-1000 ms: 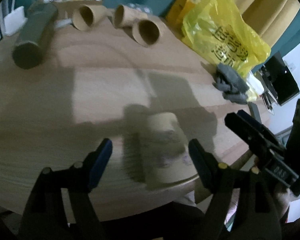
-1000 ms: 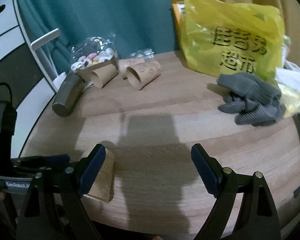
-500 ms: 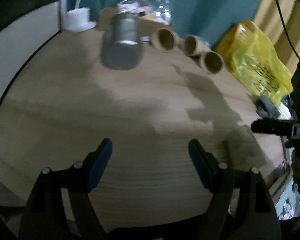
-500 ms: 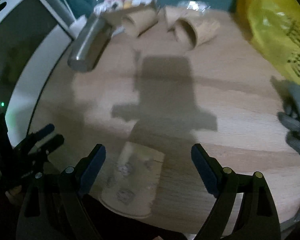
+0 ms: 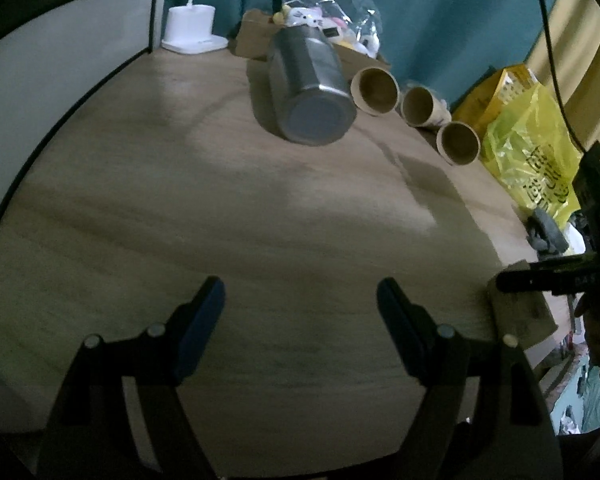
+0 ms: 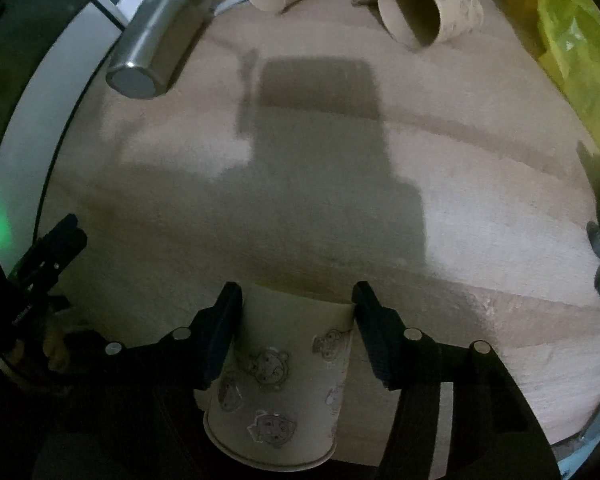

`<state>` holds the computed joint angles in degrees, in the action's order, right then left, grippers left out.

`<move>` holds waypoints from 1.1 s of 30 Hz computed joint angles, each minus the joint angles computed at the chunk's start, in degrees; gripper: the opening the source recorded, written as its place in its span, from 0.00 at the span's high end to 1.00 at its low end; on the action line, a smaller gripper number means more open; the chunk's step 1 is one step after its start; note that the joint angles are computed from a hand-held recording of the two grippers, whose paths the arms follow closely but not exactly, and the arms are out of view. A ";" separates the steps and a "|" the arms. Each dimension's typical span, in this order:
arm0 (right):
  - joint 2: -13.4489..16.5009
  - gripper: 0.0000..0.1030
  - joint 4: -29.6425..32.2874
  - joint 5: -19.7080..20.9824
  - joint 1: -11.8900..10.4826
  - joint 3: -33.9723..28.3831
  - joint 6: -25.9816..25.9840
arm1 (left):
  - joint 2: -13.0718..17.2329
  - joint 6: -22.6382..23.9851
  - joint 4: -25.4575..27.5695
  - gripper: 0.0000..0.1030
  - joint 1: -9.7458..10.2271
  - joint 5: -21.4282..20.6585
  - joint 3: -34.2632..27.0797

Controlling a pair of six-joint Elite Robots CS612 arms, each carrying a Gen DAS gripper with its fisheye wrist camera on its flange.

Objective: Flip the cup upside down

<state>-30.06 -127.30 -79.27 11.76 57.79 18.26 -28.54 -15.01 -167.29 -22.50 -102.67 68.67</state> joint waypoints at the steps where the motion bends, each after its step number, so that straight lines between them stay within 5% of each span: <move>1: -0.23 0.42 -1.84 -0.85 0.17 0.53 -0.27 | -0.03 0.11 -0.07 0.22 0.02 -0.21 0.05; 8: -2.70 0.42 -26.76 -16.21 3.14 8.92 -6.12 | -0.31 1.04 -2.92 0.22 -0.52 -0.95 0.86; 16: 0.70 0.42 -58.26 -33.32 5.91 14.40 -6.29 | 1.05 2.98 -10.31 0.23 -1.96 0.21 0.55; 26: 3.07 0.42 -74.14 -45.82 7.97 17.52 -16.05 | 1.23 4.44 -12.04 0.22 -3.19 1.07 1.06; 33: 3.36 0.42 -78.72 -46.66 8.55 19.24 -16.10 | 0.75 4.84 -14.43 0.22 -3.88 1.18 2.90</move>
